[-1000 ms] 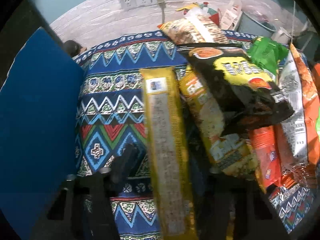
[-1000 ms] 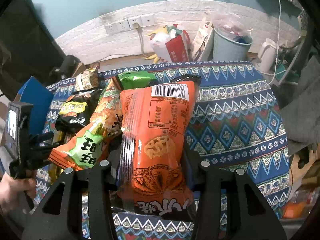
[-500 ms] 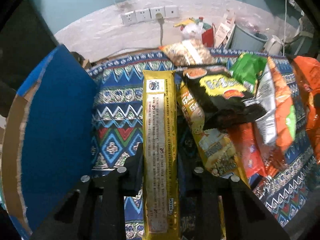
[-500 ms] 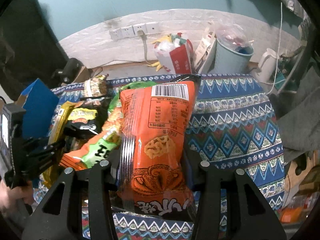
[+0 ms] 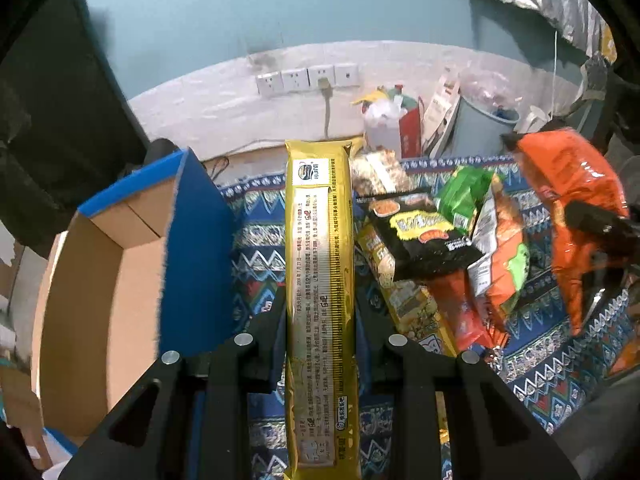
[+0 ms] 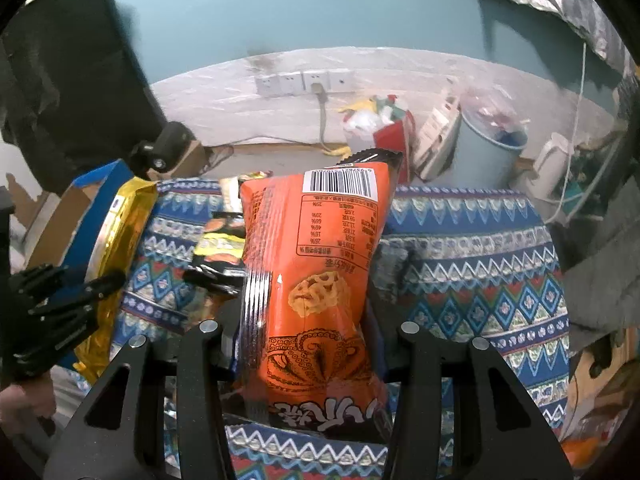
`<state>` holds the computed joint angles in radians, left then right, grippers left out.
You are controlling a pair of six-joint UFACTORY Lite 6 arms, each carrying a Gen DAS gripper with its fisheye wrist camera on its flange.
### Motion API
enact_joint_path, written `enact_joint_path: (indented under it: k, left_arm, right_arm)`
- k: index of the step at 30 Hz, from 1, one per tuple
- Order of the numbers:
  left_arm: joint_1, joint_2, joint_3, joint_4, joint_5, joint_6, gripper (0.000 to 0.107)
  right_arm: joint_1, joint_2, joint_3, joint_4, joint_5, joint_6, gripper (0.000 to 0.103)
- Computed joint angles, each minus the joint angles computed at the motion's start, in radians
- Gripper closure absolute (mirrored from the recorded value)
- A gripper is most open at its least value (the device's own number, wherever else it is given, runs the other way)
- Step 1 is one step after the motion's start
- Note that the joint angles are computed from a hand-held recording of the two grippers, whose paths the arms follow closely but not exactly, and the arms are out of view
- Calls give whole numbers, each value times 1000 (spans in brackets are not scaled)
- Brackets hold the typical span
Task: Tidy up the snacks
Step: 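Carry both packets over the box and release them inside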
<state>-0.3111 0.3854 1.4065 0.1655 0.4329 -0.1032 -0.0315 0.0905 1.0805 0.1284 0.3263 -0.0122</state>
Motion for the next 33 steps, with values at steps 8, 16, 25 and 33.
enact_joint_path:
  k: [8, 16, 25, 33]
  left_arm:
    - [67, -92, -23, -128, 27, 132, 78]
    - [140, -154, -26, -212, 38, 236, 78]
    - [253, -212, -25, -306, 37, 363, 78]
    - [385, -194, -22, -441, 41, 517, 78]
  right_arm:
    - [89, 34, 78, -83, 14, 106, 58]
    - [204, 120, 216, -176, 47, 236, 58]
    - [321, 239, 397, -241, 94, 328, 58]
    - [426, 402, 628, -274, 155, 377, 58]
